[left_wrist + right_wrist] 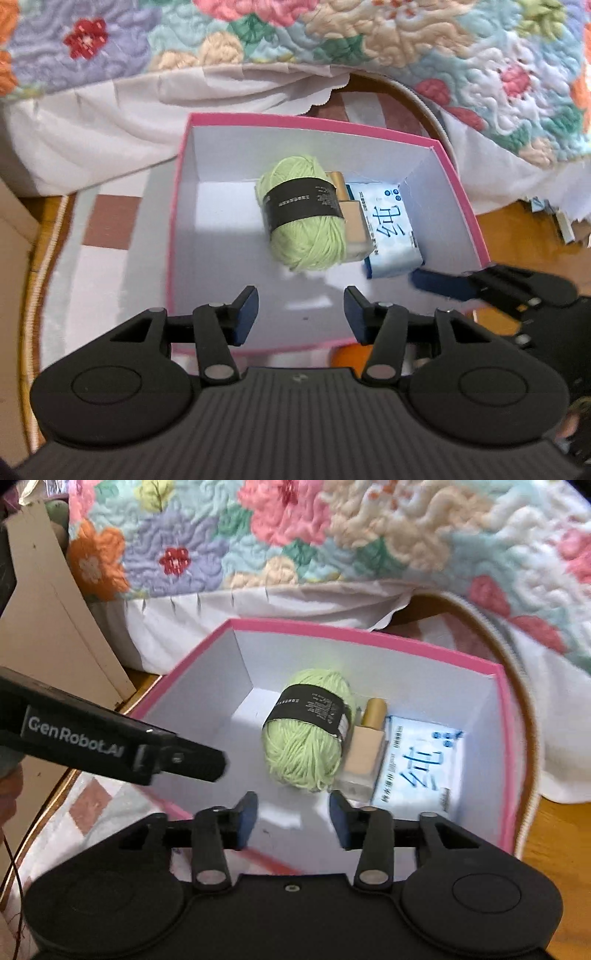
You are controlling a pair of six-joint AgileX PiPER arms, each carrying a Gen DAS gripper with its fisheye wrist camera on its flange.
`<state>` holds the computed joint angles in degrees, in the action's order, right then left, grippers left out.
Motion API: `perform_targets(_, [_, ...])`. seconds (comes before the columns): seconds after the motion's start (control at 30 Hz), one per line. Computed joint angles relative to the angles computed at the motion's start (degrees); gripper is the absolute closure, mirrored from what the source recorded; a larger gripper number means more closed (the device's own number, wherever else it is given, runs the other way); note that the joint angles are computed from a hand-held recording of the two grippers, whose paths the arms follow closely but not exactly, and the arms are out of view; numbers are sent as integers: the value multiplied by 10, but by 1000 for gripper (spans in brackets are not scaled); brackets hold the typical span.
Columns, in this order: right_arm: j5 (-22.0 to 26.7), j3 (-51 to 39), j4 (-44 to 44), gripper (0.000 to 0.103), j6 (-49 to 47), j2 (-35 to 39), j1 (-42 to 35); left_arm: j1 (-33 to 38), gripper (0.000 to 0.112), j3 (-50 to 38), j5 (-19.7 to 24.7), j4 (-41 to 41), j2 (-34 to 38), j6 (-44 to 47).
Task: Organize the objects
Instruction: 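Lower the yarn beside the foundation bottle and open both grippers, then move both grippers to the white wipes pack and close on it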
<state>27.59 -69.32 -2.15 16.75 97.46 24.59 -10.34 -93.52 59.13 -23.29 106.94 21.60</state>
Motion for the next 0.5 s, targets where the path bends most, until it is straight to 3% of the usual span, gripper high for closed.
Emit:
perform_targets(0.17, [30, 34, -120, 45, 134, -79, 41, 21, 60, 37, 17, 5, -55, 13])
perform_targets(0.37, [16, 123, -86, 36, 109, -201, 43, 58, 56, 81, 58, 34, -134, 30])
perform_targets(0.5, [41, 150, -131, 35, 169, -237, 86, 88, 56, 102, 80, 20, -168, 55])
